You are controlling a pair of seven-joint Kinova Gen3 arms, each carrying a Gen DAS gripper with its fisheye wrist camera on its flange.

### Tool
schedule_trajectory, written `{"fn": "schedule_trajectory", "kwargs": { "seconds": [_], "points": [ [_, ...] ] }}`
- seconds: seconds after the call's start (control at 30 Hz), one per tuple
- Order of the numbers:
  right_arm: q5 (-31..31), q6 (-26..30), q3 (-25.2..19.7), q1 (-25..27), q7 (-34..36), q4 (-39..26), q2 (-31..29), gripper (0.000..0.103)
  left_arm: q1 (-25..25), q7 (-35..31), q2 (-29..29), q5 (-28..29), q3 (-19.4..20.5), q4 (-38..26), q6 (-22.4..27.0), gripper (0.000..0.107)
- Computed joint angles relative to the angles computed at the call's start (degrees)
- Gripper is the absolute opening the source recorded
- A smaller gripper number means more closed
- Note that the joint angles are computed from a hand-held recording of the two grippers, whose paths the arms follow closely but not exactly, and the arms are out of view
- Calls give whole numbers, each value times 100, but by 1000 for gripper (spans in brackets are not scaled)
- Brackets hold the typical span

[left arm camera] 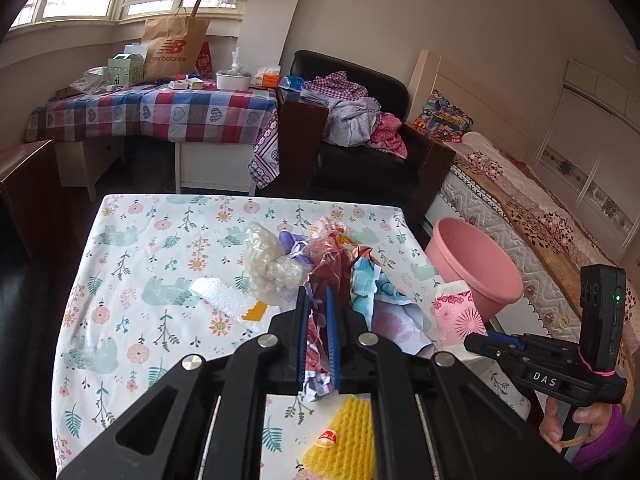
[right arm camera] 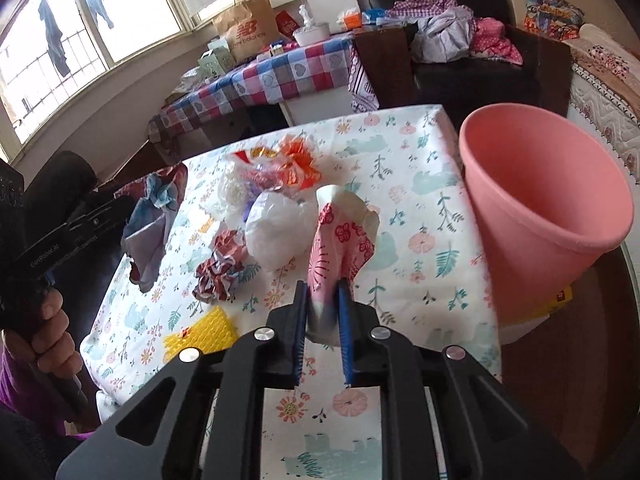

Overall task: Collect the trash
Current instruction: 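Carry the wrapper and paper cup over the pink bucket and release both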

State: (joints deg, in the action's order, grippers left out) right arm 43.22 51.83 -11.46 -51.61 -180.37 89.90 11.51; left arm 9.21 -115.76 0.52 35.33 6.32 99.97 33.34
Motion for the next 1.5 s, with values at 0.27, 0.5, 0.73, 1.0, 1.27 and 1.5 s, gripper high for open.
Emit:
{"fn": "schedule_trajectory", "kwargs": {
  "seconds": [0.27, 0.5, 0.73, 1.0, 1.27, 1.5],
  "points": [
    [622, 550, -94, 90, -903, 435, -424, 15, 340, 164, 492, -155, 386, -653, -70, 8],
    [946, 891, -277, 433, -1456, 782, -676, 15, 760, 520, 1058, -590, 708, -1388, -61, 8],
    [1147, 957, -364, 790, -1825, 1060, -788, 15, 1453, 1238, 1790, -1508, 784, -2297, -7, 8],
    [1114, 782, -320, 1111, -2038, 1322, -817, 15, 2325, 2147, 2769, -2615, 537, -3669, 451, 8],
    [1111, 483, -239, 1346, -2237, 1604, -844, 15, 2768, 2525, 3488, -3142, 391, -4630, 916, 8],
    [1254, 45, -280, 1565, -2610, 1964, -1013, 18, 2796, 2527, 3540, -3168, 415, -4639, 890, 23]
  ]
}}
